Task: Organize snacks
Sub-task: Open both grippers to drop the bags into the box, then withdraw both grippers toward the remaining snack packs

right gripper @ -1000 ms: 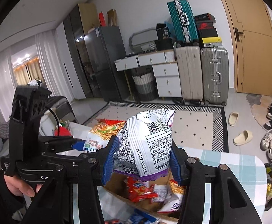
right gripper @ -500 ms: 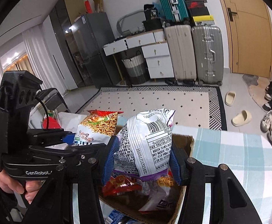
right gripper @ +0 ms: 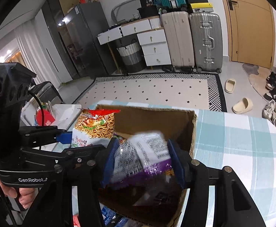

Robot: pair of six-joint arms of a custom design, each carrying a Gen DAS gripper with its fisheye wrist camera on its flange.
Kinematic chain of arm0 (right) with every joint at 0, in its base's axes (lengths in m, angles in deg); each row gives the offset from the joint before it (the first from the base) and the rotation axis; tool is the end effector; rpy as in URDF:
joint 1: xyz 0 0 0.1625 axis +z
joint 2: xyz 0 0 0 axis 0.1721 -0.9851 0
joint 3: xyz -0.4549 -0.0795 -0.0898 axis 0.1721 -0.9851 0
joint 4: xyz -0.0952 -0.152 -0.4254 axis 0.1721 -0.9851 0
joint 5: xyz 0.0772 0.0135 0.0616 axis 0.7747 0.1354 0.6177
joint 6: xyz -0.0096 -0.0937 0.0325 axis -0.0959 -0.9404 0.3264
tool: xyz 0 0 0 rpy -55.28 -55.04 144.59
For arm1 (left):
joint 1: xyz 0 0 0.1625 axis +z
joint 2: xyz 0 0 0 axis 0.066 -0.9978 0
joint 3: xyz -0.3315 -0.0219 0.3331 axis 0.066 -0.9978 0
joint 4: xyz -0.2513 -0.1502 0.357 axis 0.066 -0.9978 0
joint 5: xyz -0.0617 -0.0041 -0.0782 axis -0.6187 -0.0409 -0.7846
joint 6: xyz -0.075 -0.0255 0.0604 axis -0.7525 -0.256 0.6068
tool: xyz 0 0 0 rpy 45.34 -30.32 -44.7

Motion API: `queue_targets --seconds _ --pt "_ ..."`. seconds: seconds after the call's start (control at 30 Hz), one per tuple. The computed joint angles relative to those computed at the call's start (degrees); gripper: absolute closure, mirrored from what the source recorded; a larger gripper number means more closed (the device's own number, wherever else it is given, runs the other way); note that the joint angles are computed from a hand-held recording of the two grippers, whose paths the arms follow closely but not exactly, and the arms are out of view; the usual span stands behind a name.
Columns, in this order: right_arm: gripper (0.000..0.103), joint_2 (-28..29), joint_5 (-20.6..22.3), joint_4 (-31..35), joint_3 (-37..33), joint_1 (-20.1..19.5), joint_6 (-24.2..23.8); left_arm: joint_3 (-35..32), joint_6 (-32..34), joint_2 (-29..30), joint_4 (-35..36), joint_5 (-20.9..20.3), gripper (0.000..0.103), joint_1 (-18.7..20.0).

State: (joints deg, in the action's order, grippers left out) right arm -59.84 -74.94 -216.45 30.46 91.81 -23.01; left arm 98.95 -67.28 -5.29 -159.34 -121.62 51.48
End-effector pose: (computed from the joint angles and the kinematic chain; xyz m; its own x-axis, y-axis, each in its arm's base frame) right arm 0.2683 -0.7172 0.1640 -0.7139 -0.5882 0.3800 -0.6969 0.6494 -0.3043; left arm -0.2602 -0.7360 0.1995 -0.8072 -0.0196 -0.5899 0.3115 0.8348 -0.4539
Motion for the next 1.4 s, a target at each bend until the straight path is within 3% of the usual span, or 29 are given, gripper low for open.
queue_targets --seconds 0.17,0.23,0.57,0.8,0.9,0.97,1.23,1.4 --pt "0.048 -0.74 -1.19 -1.77 1.32 0.33 -0.70 3.47 2.42 -0.57 -5.77 4.52 0.027 -1.68" --pt "0.048 -1.67 -0.74 -2.07 2.14 0.35 -0.02 5.28 4.20 -1.16 -9.55 6.15 0.026 -2.85" --pt "0.037 -10.45 2.39 -7.89 11.21 2.02 -1.19 15.69 0.11 -9.25 -12.71 10.85 0.022 -10.26" --pt "0.031 -18.30 5.50 -13.01 19.67 2.77 -1.82 24.62 -3.66 -14.47 -13.88 21.50 0.018 -19.64" --pt "0.023 -21.87 7.48 -15.71 23.75 2.84 -2.41 27.78 -5.36 -15.96 -14.10 26.17 0.002 -23.38" --pt "0.022 -23.95 9.04 -17.32 26.30 2.81 -2.74 30.36 -6.09 -16.74 -16.04 28.87 0.000 -26.16" --pt "0.012 -31.64 13.80 -23.52 36.42 2.69 -4.80 35.04 -28.99 -23.63 5.15 31.81 0.000 -33.43" --pt "0.005 -35.13 16.59 -27.22 41.81 2.37 -6.20 35.89 -51.68 -27.66 30.71 33.86 0.000 -37.28"
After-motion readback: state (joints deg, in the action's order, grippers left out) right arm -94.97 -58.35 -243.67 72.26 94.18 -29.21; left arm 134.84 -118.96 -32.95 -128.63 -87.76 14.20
